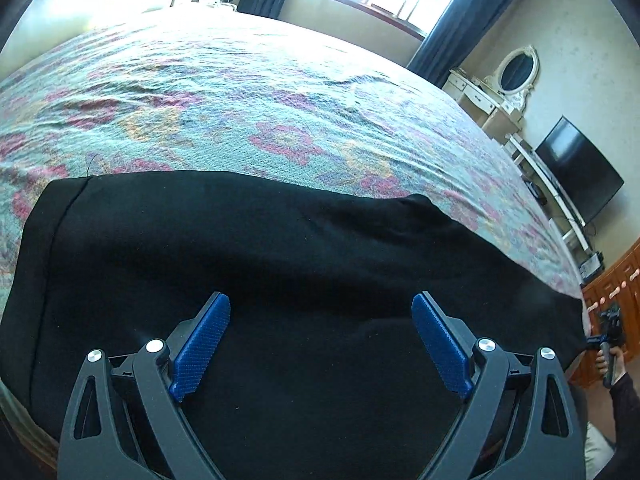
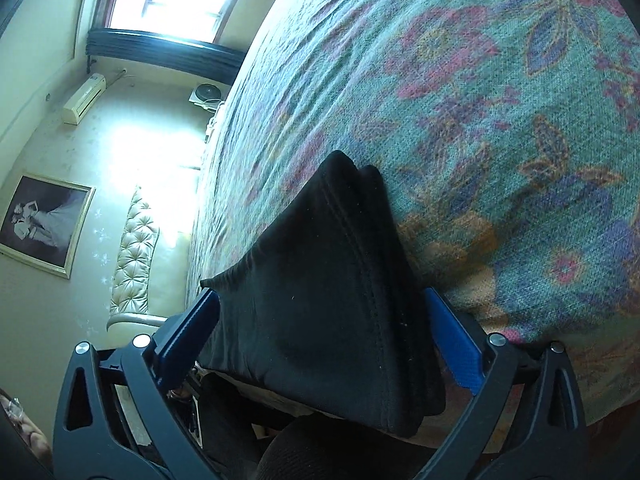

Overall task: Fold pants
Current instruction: 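Grasp the folded trousers edge with the right gripper and pull it straight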

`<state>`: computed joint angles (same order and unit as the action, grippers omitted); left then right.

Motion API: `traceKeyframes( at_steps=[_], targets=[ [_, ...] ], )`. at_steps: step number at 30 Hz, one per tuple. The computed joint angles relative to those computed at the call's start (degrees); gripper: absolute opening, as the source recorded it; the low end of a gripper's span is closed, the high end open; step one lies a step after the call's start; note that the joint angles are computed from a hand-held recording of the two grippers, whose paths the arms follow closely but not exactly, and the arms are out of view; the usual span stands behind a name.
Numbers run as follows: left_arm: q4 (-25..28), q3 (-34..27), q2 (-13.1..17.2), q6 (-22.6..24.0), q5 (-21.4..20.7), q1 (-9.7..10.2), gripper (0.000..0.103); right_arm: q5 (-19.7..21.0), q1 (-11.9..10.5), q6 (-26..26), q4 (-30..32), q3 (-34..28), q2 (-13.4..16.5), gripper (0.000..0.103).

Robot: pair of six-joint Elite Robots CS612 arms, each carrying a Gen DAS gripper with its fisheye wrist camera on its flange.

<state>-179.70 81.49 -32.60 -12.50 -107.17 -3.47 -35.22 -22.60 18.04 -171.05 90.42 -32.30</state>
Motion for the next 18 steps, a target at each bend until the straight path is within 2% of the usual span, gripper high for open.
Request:
traceKeyframes(
  at_steps=[2,5,8,11,13,15,16,18],
  targets=[
    [-0.4,0.3,0.0,1.6,1.3,-0.37,0.091,-0.8,0.0,-1.3,1.4,-0.2,-0.3,0.101],
    [-0.4,-0.1,0.5,3.3,2.2,-0.43,0.092,-3.8,1.1,-7.3,5.3,-0.1,-1.6,0.1],
    [-0.1,0.0,0.5,4.0,2.8,-0.54,0.092,-6.6,1.9,-10.7,8.7,-0.1,-2.7,0.1],
    [-0.2,0.0,0.6,3.9,2.7,-0.44,0.093,-10.3,2.7,-11.0,10.1,-0.1,-3.6,0.099],
    [-0.6,0.1,0.6,4.0,2.7,-0.42,0.093,-13.6,3.2,-10.1,10.7,-0.1,-4.1,0.085],
    [-0.9,0.3,0.6,4.2,2.9,-0.51,0.094,-18.9,3.5,-7.2,11.5,0.0,-4.6,0.031],
    [-0.9,0.3,0.6,4.5,2.9,-0.54,0.094,-19.8,3.3,-5.7,11.9,0.2,-4.8,0.024],
    [-0.7,0.2,0.6,5.5,2.8,-0.59,0.097,-17.7,2.8,-4.8,11.4,0.2,-4.4,0.019]
  ],
)
